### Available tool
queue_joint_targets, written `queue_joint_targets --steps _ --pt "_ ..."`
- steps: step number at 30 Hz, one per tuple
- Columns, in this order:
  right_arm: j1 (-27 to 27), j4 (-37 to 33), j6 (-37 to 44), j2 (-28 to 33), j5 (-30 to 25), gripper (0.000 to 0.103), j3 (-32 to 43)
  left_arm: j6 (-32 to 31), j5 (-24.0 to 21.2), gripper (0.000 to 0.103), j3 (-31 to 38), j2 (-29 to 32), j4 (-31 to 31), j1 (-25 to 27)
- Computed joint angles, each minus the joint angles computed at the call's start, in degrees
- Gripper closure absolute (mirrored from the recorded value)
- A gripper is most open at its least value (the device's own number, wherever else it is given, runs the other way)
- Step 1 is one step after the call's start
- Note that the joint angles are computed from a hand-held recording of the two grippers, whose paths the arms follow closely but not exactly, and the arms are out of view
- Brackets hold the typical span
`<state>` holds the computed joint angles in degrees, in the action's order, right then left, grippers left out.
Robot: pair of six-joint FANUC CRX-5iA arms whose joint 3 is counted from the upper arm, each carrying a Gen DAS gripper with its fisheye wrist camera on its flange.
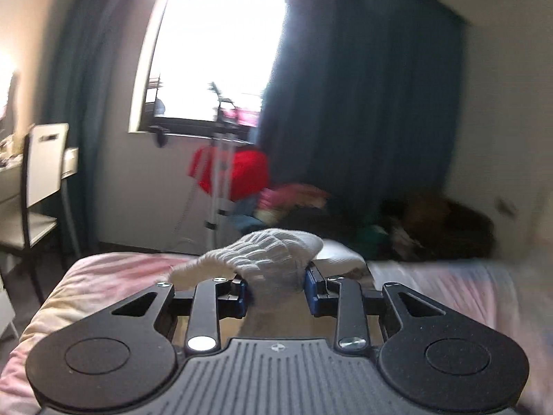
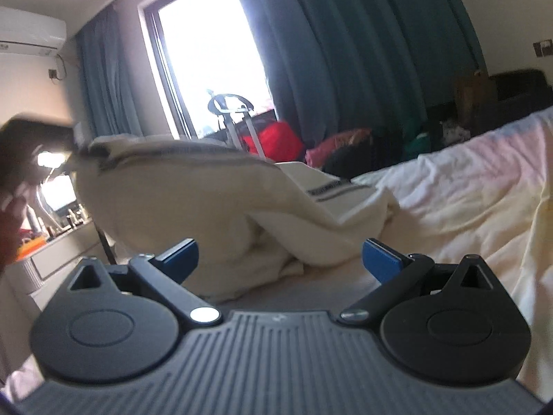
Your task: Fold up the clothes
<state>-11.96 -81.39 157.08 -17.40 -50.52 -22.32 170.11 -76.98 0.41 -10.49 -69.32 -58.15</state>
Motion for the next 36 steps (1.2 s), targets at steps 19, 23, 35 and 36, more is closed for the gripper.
queue_joint_targets --steps 19,23,35,36 --pt "-0.91 9.61 -24.31 2.10 -20.70 0.002 3.31 18.05 2.48 0.049 -10.81 -7.36 21.32 -4.46" --pt "-1.47 6.30 -27.28 6.95 -29.70 0.001 5.16 23.78 -8.05 0.039 -7.66 -5.09 17.08 -9.88" --pt "14.34 15.01 -39.39 9.22 -19.87 0.057 5.58 33.69 -10.34 0.026 -10.48 -6.51 13.12 -7.08" --pt "14.40 16.20 -40.62 8.60 -18.93 0.069 5.23 34.60 -8.97 0.025 -11.37 -6.96 13.94 -5.78"
